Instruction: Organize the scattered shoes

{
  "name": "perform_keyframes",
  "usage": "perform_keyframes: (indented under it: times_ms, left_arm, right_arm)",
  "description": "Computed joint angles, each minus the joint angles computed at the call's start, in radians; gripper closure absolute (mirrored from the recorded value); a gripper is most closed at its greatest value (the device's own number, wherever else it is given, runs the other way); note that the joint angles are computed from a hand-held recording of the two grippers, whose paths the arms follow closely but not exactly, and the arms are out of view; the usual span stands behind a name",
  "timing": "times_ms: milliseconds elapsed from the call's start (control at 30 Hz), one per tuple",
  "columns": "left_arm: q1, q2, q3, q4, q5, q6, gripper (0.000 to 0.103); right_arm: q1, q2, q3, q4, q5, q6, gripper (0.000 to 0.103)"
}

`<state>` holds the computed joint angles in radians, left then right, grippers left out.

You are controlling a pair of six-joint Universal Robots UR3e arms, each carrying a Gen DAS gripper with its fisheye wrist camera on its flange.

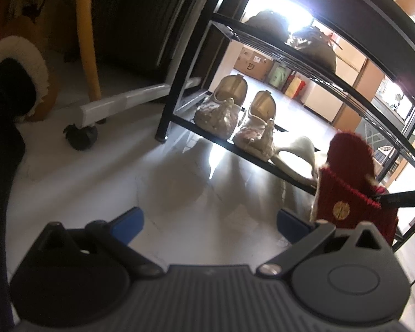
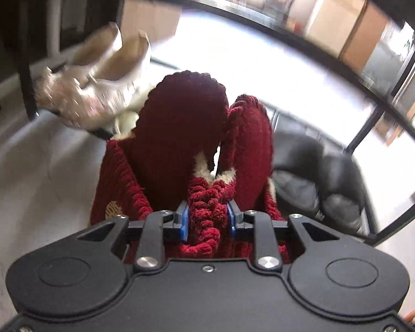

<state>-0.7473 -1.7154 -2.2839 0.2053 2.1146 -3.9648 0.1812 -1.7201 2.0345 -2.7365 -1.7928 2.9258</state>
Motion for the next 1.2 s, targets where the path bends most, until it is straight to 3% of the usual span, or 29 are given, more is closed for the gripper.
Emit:
perform_keyframes:
  times_ms: [133, 467, 767, 1000, 1200]
  left_arm:
    - [-0.007, 0.002, -0.004, 0.007, 0.011, 0.0, 0.0]
    - [0.0, 0.009, -0.016, 0.032, 0.01, -0.004, 0.001]
    - [0.0, 0.014, -0.024, 0.058, 0.009, -0.002, 0.0]
    - [-0.003, 0.016, -0.029, 0.069, 0.013, -0.002, 0.0]
    - [0.005, 0.019, -0.029, 0.058, 0.012, -0.017, 0.0]
  right_arm:
    - [0.034, -0.059, 0.063, -0.128, -0.03, 0.013, 0.077]
    - [-0.006, -0.215, 0.016, 0.005, 0.034, 0.099, 0.078]
    - [0.021, -0.259, -0.051, -0.048, -0.008, 0.079, 0.078]
    - [-0.052, -0.114, -0.224, -0.106, 0.015, 0.067, 0.078]
    - [-0.106, 0.183, -0.517, -0.134, 0.009, 0.063, 0.078]
